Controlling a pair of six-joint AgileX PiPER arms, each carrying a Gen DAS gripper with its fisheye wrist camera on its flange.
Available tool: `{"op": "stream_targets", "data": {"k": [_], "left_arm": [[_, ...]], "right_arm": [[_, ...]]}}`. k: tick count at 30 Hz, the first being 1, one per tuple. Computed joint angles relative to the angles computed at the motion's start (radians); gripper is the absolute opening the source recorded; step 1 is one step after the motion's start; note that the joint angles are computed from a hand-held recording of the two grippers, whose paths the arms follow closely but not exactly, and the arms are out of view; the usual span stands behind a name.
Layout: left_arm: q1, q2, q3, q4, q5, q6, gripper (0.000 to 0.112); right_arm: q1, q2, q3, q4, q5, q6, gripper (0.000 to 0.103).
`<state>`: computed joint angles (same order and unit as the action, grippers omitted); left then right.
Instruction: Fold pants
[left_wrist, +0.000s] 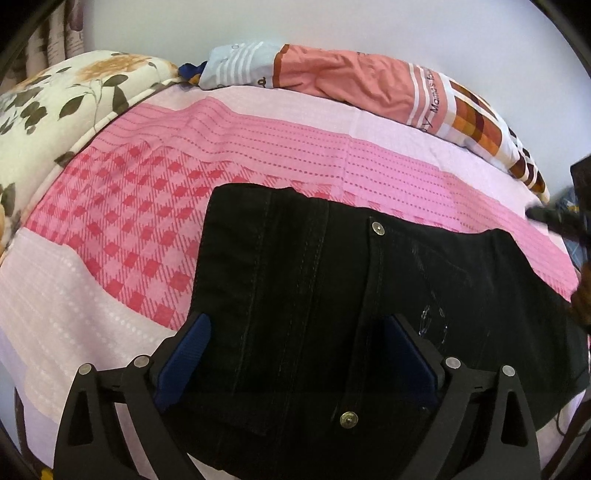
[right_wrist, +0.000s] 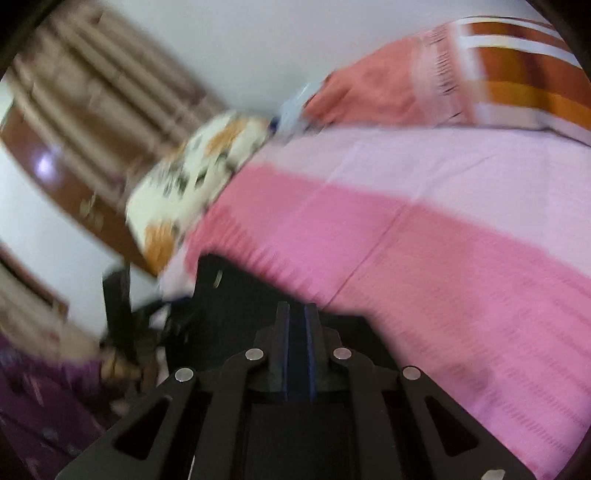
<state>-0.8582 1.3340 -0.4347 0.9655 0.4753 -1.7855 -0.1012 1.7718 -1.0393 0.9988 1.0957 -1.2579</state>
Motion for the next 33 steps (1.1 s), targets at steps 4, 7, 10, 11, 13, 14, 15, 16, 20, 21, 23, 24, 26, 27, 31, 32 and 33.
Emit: {"op": "stream_targets", "data": {"k": [4, 7, 10, 11, 13, 14, 15, 16, 20, 21, 23, 24, 26, 27, 31, 32, 33], "left_arm": [[0.001, -0.002, -0.001, -0.001, 0.0, 0.0, 0.095], [0.002, -0.003, 0.004, 0.019, -0.006, -0.026, 0.095], [0.0, -0.003, 0.005, 0.025, -0.005, -0.042, 0.095], [0.0, 0.0, 0.003, 0.025, -0.004, -0.045, 0.095], [-0.003, 0.004, -0.003, 0.014, 0.005, -0.038, 0.095], [-0.005, 0.006, -0.007, 0.008, 0.011, -0.034, 0.095], [-0.006, 0.009, -0.013, -0.004, 0.017, -0.024, 0.095], [-0.005, 0.006, -0.015, -0.016, 0.02, -0.013, 0.095], [-0.018, -0.024, -0.013, -0.029, 0.047, -0.007, 0.095], [-0.022, -0.034, -0.011, -0.03, 0.054, -0.006, 0.095], [-0.041, -0.047, -0.013, -0.036, 0.096, -0.01, 0.095], [-0.046, -0.054, -0.016, -0.048, 0.113, 0.0, 0.095], [-0.048, -0.068, -0.014, -0.063, 0.128, 0.015, 0.095], [-0.057, -0.074, -0.015, -0.068, 0.146, 0.014, 0.095], [-0.075, -0.09, -0.017, -0.086, 0.181, 0.021, 0.095], [-0.078, -0.093, -0.019, -0.09, 0.187, 0.026, 0.095], [-0.088, -0.094, -0.022, -0.09, 0.2, 0.024, 0.095]], "right_arm": [[0.06, 0.057, 0.01, -0.094, -0.171, 0.092, 0.006], [0.024, 0.103, -0.003, -0.063, -0.241, 0.132, 0.0], [-0.023, 0.15, -0.023, -0.012, -0.235, 0.153, 0.0], [-0.018, 0.139, -0.014, -0.01, -0.262, 0.157, 0.0], [-0.001, 0.121, -0.005, -0.02, -0.304, 0.176, 0.0], [0.015, 0.106, 0.007, -0.024, -0.341, 0.196, 0.0], [0.023, 0.083, 0.023, -0.022, -0.377, 0.215, 0.009], [0.025, 0.048, 0.05, 0.001, -0.409, 0.217, 0.011], [-0.038, -0.113, 0.163, 0.146, -0.431, 0.13, 0.02], [-0.052, -0.159, 0.193, 0.172, -0.425, 0.117, 0.026], [-0.107, -0.251, 0.262, 0.207, -0.399, 0.093, 0.035], [-0.141, -0.293, 0.291, 0.208, -0.379, 0.09, 0.038], [-0.258, -0.384, 0.36, 0.189, -0.322, 0.081, 0.041], [-0.319, -0.419, 0.385, 0.174, -0.295, 0.08, 0.041], [-0.627, -0.494, 0.451, 0.092, -0.186, 0.048, 0.042], [-0.696, -0.496, 0.457, 0.08, -0.168, 0.031, 0.043], [-0.773, -0.491, 0.463, 0.067, -0.15, 0.008, 0.043]]}}
